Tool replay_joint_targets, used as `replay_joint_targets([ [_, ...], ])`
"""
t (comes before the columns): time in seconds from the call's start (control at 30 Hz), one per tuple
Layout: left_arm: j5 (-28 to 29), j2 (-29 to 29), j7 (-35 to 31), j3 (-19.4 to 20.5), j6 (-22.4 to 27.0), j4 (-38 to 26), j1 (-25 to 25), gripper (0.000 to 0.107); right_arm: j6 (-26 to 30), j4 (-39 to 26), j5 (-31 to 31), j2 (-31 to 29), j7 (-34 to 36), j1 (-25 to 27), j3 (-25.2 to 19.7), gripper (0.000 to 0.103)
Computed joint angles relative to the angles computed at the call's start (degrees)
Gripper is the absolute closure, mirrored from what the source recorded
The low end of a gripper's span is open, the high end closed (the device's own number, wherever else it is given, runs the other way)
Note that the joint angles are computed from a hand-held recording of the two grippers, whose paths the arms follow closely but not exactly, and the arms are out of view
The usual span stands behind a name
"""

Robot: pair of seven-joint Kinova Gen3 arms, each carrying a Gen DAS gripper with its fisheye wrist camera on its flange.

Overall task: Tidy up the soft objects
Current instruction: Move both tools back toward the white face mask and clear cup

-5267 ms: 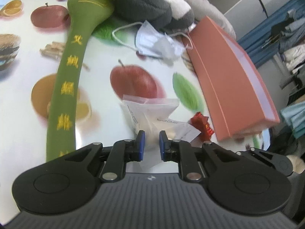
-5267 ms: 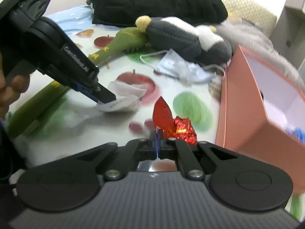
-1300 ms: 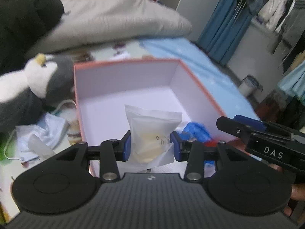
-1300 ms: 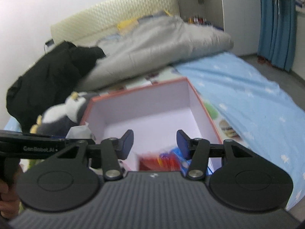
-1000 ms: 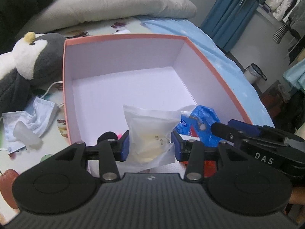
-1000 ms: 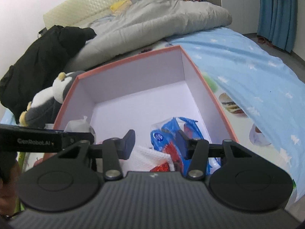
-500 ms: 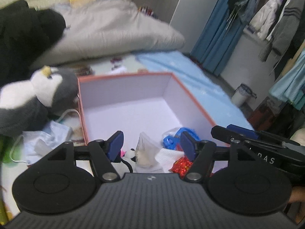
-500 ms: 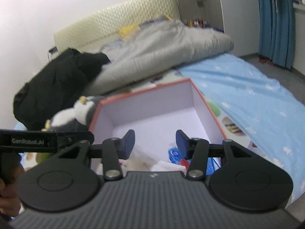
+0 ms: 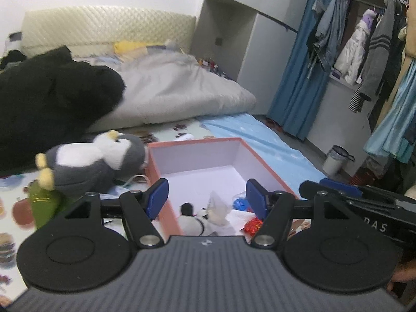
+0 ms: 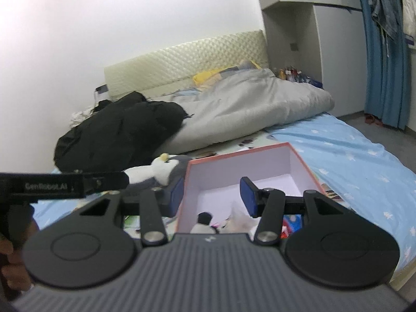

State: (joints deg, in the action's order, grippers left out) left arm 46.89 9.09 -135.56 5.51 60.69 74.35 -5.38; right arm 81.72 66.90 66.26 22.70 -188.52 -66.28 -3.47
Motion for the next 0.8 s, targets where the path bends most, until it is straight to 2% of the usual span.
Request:
replay_joint_targets([
  [0.27,6.3,-7.0,-7.9,-7.0,4.5,9.7,-6.5,0.036,-0.6,-5.4,0.4,4.7,2.5,-5.0,0.7,0.052],
  [0.5,7.8,-10.4,-13.1,-13.1,7.7,16.4,-10.7,0.036,-3.3,-11.1,-3.5,9.3,6.9,-7.7,3.0,0.052],
  [0.6,7.6,-10.7,-14.0,-14.4,8.7,18.2,-12.0,0.036,-4.6,-12.1,-5.4,10.2,8.6,-7.9,3.2,0.052],
  [0.8,6.8,-10.9,-16.1,-15.3,7.4,22.0,-13.3,0.036,-6.6,-12.5,-6.8,11.9,9.0,-8.1,3.2,0.052],
])
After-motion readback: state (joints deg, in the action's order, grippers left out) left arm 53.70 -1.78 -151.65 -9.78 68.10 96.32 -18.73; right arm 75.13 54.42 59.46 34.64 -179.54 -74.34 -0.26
